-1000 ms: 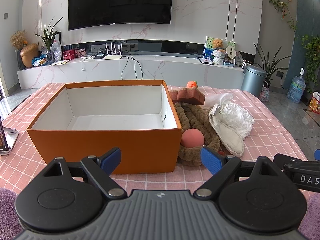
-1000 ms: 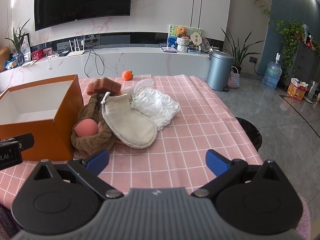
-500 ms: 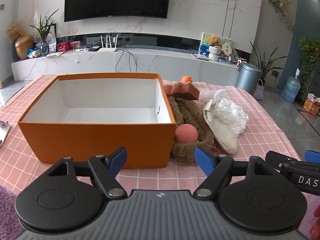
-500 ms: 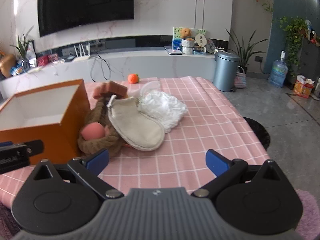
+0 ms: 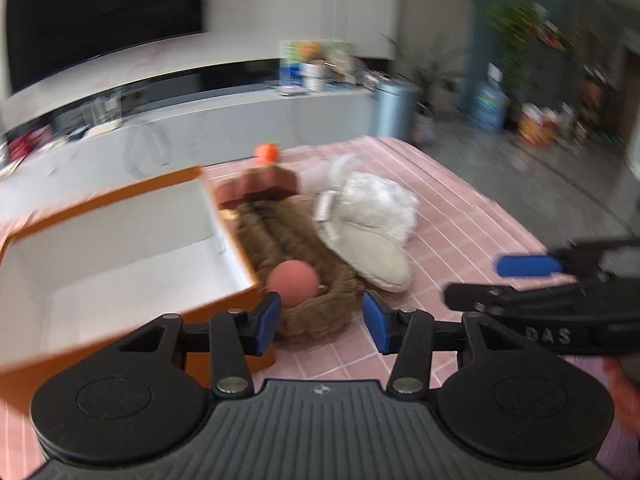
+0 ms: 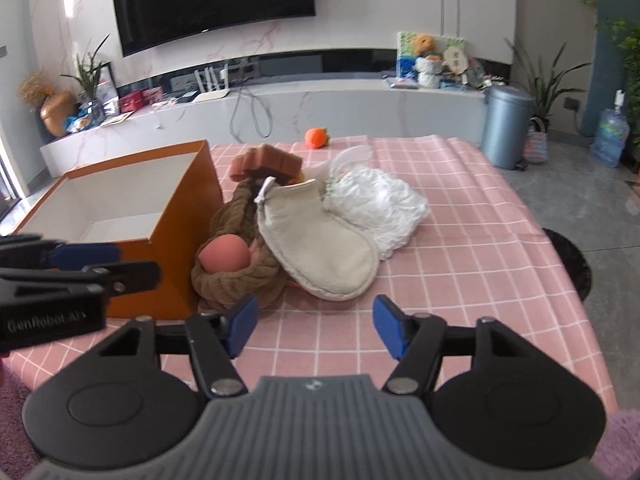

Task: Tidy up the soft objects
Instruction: 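Reach the right tool to the white plastic bag while the left tool reaches the cream mitt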

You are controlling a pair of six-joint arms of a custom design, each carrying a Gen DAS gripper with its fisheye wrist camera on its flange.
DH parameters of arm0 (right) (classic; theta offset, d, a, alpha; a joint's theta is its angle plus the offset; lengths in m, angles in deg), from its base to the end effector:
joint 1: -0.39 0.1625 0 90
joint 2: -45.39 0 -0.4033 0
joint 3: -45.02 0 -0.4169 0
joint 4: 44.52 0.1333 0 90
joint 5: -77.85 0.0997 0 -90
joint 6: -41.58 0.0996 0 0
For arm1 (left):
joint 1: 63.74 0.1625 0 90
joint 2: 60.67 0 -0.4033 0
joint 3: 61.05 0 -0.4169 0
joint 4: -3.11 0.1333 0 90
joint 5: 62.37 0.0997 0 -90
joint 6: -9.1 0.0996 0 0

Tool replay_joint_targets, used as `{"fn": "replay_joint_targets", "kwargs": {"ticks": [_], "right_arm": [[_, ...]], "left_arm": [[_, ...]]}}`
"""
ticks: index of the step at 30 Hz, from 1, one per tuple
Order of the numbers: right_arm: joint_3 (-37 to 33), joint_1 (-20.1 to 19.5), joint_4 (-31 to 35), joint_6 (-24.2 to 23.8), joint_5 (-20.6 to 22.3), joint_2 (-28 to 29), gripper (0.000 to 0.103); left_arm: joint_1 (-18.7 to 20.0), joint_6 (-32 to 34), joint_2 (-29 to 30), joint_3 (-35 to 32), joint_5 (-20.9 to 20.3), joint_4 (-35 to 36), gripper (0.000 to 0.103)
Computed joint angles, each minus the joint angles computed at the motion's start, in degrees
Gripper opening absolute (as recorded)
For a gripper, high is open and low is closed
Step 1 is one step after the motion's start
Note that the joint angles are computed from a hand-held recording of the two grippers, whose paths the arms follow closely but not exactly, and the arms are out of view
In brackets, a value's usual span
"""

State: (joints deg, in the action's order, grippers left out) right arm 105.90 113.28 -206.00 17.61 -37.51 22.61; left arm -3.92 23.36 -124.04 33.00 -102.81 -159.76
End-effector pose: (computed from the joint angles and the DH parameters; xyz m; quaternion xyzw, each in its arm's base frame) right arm 0.4074 -0.7319 0.0411 0.3137 -0.8825 0.2782 0.2129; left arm -0.1493 -0.6727 0.3294 0.1807 0.8412 -0.3778 0.3420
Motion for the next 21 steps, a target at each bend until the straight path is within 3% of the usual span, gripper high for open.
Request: {"fn": "replay_joint_targets", "kwargs": {"ticks": [9, 15, 18, 21], "right_arm": [[-14.7, -1.83, 11.7, -2.41, 3.07, 7.61, 0.054], [-27.02, -3.14, 20.99, -3.89, 4.03, 14.45, 0.054], [-31.36, -3.61, 23.75, -6.0, 4.43, 17.25, 0.054], [-35.07, -4.2, 25.59, -7.77, 4.37, 19.82, 0.053]], "left_arm": [[3.37, 12.88, 5.64, -14.09, -5.35, 18.13, 0.053], [5.86, 10.45, 11.46, -26.08, -5.93, 34.74, 0.05], [6.89, 8.66, 12.52, -29.66, -10.2, 40.23, 0.051], [7.09, 8.55, 13.45, -31.44, -11.95, 43.45, 0.051]]}}
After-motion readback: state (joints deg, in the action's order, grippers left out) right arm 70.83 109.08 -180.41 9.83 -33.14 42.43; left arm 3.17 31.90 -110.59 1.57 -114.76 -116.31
